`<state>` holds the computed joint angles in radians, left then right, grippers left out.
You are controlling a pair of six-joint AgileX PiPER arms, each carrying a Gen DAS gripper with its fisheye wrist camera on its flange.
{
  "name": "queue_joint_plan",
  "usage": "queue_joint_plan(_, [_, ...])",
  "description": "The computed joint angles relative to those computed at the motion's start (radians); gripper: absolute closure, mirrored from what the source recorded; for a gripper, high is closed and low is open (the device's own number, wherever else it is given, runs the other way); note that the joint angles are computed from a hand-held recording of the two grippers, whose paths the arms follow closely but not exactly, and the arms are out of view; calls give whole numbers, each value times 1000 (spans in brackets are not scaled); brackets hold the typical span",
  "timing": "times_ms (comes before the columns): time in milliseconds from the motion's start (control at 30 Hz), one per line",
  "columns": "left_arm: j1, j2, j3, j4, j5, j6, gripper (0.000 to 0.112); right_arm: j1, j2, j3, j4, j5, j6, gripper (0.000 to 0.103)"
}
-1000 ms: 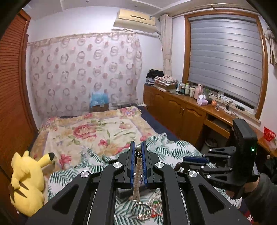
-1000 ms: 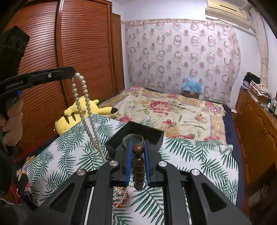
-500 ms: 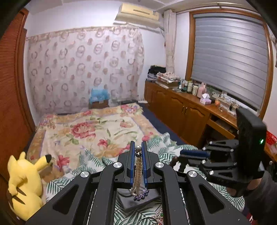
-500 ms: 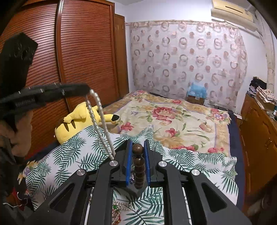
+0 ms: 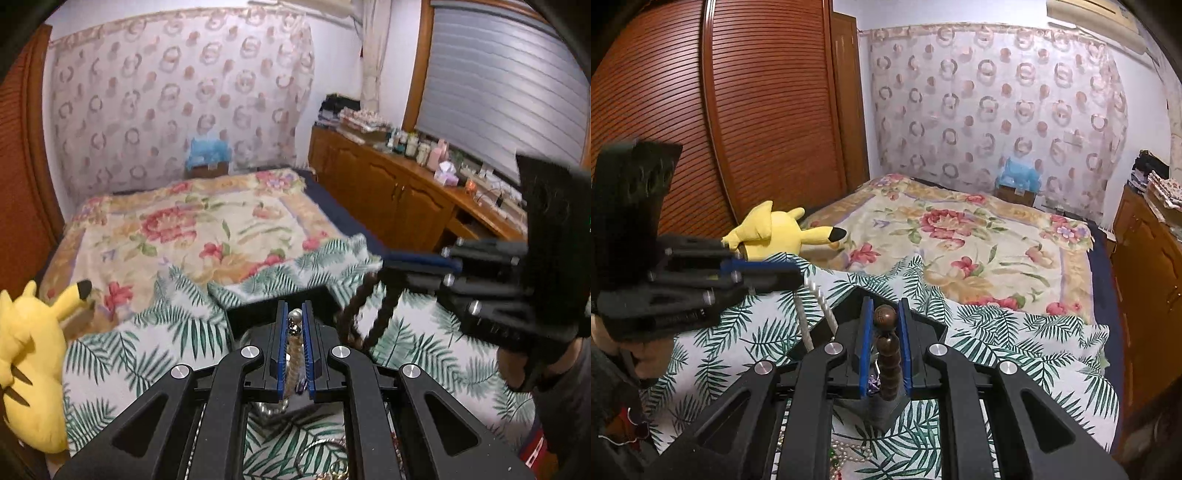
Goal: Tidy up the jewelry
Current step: 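Lower the beads and pearls into the black box and open both tools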
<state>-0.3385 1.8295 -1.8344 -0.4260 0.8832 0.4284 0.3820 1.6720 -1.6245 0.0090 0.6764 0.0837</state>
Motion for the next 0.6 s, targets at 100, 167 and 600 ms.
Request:
queue_joint_plan(100, [-2, -10, 58, 5, -24, 8, 105, 0, 25, -20, 2, 5, 0, 88])
queue_joint_plan(167, [2, -18, 86, 0, -29, 13, 105, 1, 39, -33, 0, 8, 3, 88])
queue_joint_plan(600, [36, -95, 275, 25, -94, 24, 92, -9, 90, -46, -22, -14, 32, 88])
